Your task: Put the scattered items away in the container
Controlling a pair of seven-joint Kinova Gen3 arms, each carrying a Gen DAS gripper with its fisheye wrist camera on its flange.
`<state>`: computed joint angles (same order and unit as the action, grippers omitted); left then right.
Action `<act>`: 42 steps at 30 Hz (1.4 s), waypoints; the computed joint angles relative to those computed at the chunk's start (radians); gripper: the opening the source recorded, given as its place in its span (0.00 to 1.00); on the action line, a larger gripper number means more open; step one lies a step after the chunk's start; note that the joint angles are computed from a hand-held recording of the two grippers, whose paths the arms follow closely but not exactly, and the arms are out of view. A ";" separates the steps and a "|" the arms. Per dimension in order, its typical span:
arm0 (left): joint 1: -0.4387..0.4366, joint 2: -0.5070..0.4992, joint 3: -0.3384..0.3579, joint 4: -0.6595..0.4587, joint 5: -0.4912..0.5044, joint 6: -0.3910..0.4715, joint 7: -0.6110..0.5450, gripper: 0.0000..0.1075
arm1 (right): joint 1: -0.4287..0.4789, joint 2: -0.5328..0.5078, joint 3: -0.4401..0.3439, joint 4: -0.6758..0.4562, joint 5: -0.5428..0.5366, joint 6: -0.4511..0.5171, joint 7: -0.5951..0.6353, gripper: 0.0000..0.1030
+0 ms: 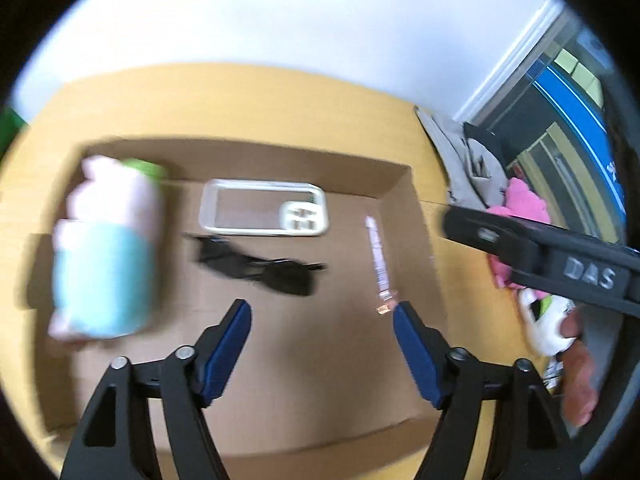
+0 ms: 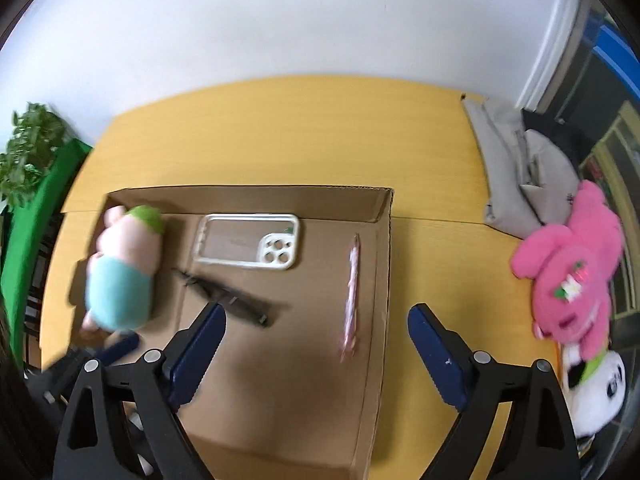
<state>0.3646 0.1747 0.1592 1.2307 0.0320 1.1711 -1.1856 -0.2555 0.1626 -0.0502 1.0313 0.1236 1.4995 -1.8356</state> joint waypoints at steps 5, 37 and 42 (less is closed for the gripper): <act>0.012 -0.191 0.022 0.053 -0.148 0.097 0.051 0.73 | -0.073 -0.150 -0.057 0.054 0.076 0.036 -0.139 0.94; -0.059 -0.393 0.248 -0.073 -0.210 0.307 0.135 0.73 | -0.047 -0.388 -0.433 0.025 0.256 0.281 -0.302 0.94; -0.072 -0.397 0.242 -0.073 -0.195 0.310 0.123 0.73 | -0.056 -0.384 -0.432 0.026 0.257 0.278 -0.306 0.94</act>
<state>0.2924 -0.2222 0.4012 1.1576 -0.1627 1.4811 -1.0622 -0.3113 -0.2217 -0.4820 1.0569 0.3806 1.7773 -2.1411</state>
